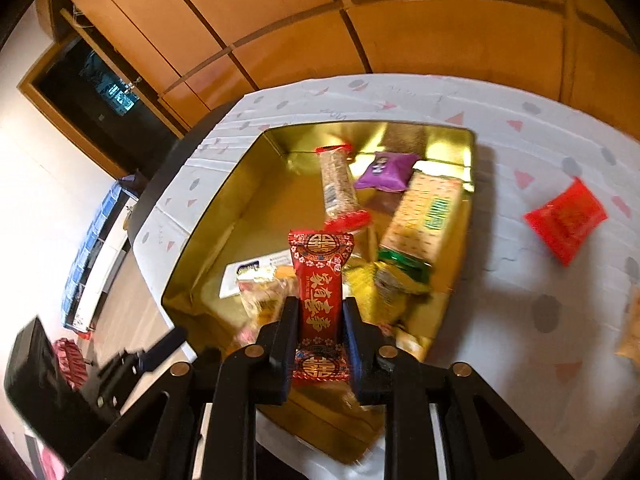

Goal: Organize snacks
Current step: 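Lower the candy into the tin and open the right tool, then move both tools away from the tin toward the remaining snacks on the table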

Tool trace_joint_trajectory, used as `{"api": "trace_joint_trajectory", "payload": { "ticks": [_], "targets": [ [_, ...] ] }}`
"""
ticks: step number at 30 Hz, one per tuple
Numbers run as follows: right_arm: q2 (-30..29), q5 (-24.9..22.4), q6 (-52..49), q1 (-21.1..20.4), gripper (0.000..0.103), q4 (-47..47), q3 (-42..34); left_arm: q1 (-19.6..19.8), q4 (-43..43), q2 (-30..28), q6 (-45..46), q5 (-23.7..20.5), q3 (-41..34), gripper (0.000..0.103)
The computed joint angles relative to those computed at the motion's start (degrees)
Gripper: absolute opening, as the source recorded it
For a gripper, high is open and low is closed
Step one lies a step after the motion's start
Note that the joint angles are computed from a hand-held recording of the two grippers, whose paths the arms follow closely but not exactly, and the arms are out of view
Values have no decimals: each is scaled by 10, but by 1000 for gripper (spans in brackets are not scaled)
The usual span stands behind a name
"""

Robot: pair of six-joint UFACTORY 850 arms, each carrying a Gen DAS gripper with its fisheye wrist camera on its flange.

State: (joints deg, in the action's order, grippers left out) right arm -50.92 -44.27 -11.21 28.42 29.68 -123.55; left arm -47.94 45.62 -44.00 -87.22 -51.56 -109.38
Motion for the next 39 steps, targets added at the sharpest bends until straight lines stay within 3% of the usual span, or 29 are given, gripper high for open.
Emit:
{"api": "trace_joint_trajectory", "payload": {
  "ticks": [4,12,16,23,39],
  "targets": [
    [-29,-13,22,5,25,-20,-34,0,-3,-1,4,3,-1,44],
    [38,40,-30,3,25,-12,69,-2,-4,-6,10,2,-9,44],
    [80,85,-38,6,42,-33,126,-5,-3,-11,16,-3,-21,44],
    [146,150,-58,4,54,-50,216,-13,5,-20,32,-11,-43,44],
    [224,211,19,-38,64,-110,342,-29,-33,-101,155,-26,-190,44]
  ]
}}
